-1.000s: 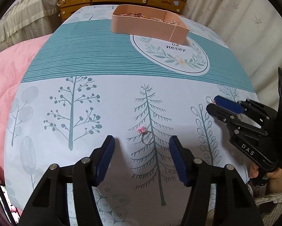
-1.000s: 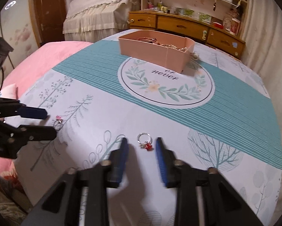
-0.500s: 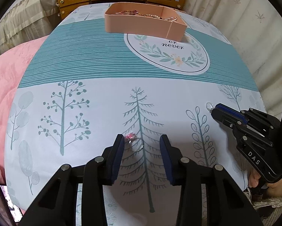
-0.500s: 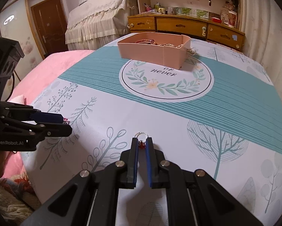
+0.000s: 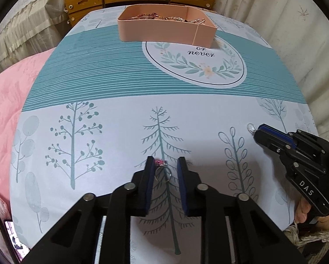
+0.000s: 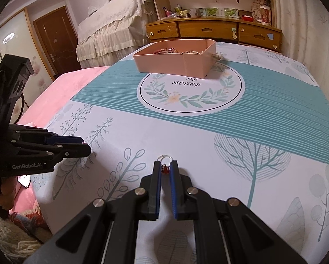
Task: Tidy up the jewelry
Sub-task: 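Grasp the red-stone ring with the right gripper while the left grasps the pink ring, then carry both rings into the peach box and open both grippers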
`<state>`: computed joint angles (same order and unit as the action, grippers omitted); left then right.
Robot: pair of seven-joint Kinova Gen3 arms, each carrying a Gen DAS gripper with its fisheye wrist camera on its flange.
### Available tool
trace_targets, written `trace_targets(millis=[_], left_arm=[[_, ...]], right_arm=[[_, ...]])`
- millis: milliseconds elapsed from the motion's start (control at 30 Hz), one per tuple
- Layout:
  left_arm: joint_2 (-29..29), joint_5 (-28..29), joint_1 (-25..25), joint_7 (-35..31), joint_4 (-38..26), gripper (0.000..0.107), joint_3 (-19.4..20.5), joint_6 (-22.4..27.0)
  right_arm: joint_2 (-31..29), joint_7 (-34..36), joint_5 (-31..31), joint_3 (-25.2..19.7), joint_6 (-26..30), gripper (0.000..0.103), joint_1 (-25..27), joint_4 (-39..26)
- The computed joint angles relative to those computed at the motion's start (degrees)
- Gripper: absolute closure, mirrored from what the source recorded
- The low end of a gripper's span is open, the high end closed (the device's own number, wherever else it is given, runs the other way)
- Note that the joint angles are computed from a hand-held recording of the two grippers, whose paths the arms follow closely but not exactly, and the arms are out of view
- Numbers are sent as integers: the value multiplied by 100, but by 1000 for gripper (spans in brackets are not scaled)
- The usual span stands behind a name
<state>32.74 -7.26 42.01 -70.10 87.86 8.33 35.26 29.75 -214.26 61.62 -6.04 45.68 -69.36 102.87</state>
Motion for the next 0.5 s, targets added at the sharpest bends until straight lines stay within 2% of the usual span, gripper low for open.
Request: trace_targets(millis=[200, 500], left_arm=[[-51, 189, -225, -195, 136, 101, 156, -148], [-129, 980, -854, -885, 329, 102, 591, -329]], right_arm=[[7, 17, -32, -7, 13, 95, 8, -19], [-97, 81, -121, 6, 54, 95, 10, -139]])
